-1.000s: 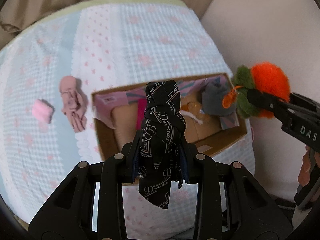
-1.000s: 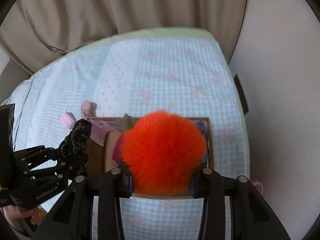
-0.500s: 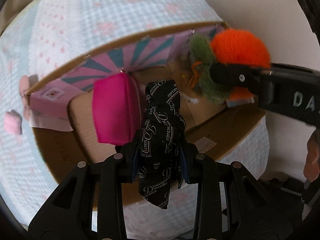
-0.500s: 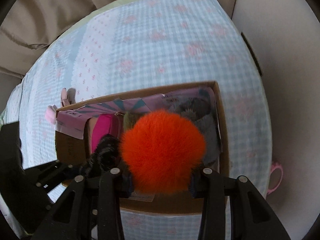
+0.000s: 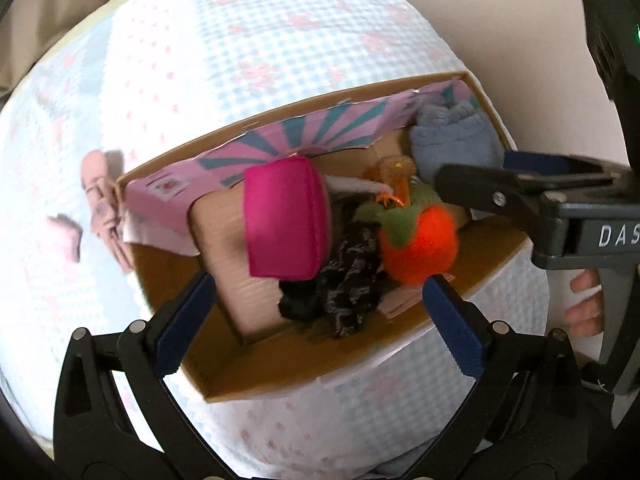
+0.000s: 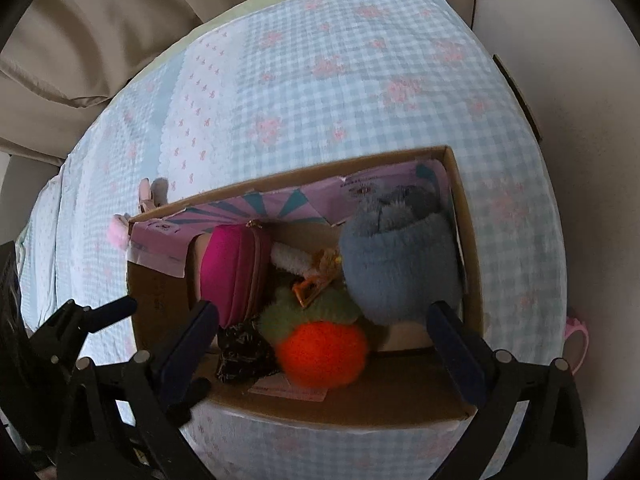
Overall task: Organize soft objects
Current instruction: 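Carry the black cloth and orange pompom into the box and release both, then lift both tools out of the box toward the pink items on the bed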
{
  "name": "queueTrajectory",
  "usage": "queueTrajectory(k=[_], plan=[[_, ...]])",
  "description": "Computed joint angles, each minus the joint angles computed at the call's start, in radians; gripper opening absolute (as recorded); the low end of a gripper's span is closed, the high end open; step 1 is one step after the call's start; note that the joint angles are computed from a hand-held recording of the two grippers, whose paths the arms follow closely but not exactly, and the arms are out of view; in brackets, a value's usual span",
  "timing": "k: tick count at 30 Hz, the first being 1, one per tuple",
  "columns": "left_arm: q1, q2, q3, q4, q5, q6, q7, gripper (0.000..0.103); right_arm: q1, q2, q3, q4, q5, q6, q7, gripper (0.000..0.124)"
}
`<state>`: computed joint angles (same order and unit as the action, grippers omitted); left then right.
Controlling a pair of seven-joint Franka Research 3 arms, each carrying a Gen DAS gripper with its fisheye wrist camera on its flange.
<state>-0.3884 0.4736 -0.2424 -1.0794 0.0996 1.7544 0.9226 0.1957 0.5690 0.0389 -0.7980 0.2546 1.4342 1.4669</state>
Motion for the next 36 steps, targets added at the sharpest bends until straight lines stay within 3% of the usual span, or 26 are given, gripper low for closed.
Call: queueTrajectory(k=[8, 13, 22, 36], plan=[[0.018, -0.121, 0.0, -0.133, 0.012, 0.052, -0.031, 0.103, 0.008, -0.099, -0.001, -0.11, -0.001, 0.062, -0.023, 0.103], [0.017, -0.168, 0.001, -0.144, 0.049, 0.051, -0.048, 0.103, 0.03, -0.16, -0.003, -0.146, -0.03, 0.101, -0.038, 0.103], [0.038, -0.366, 0.001, -0.26, 0.121, 0.079, -0.114, 0.103, 0.103, -0.262, 0.009, -0.117, -0.102, 0.17, -0.035, 0.103], [0.151, -0.751, 0.015, -0.491, 0.17, 0.065, -0.111, 0.103, 0.269, -0.331, 0.053, -0.02, -0.189, 0.21, 0.159, 0.103]])
